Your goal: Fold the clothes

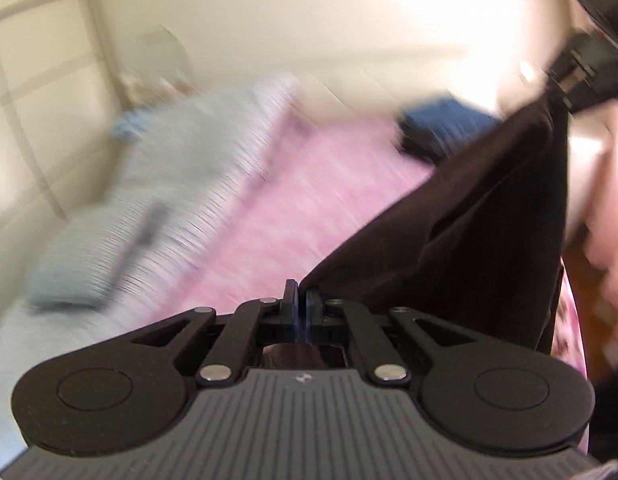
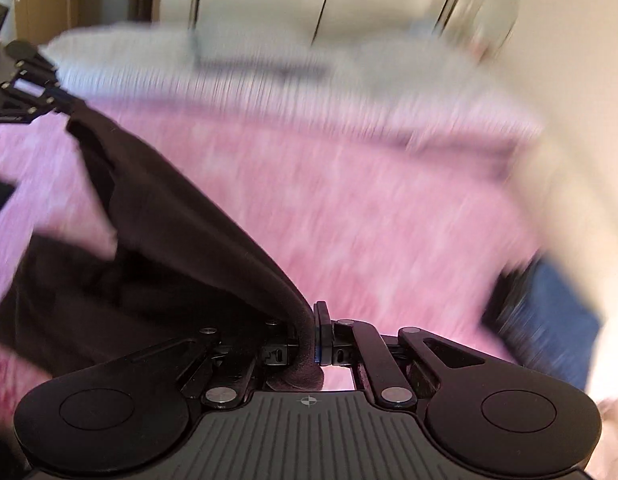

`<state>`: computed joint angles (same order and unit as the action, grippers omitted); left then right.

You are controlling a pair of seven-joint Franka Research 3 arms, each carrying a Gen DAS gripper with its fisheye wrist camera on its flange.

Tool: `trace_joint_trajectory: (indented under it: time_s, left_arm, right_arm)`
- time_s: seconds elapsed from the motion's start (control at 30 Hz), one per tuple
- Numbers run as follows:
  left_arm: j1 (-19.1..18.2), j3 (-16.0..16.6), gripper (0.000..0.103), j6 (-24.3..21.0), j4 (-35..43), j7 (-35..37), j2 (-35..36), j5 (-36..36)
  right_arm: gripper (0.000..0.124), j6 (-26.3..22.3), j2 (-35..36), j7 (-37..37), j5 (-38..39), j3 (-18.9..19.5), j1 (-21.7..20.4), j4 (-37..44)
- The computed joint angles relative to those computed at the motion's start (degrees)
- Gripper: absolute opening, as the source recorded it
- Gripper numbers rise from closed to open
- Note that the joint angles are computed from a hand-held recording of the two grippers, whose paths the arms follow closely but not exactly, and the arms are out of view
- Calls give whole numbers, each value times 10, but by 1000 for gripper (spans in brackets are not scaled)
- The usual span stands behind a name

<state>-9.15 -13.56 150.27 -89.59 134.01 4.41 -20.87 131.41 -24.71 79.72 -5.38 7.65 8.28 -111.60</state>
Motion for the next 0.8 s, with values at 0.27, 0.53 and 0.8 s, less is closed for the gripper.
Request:
trace_joint_trajectory:
  time_s: [0.27,0.53,0.8]
  left_arm:
    - [-32,59,1,86,-101,-11,-198,-43]
    - [-76,103,2,99,2,-65,-215,0]
    - [-26,44,2,1,234,-225,-32,197]
  right_arm:
    - [3,16,-122,153,-133,145,-37,28]
    - [3,4,-97,137,-227,228,-114,223]
    - [3,61,77,104,-317,294,-184,389]
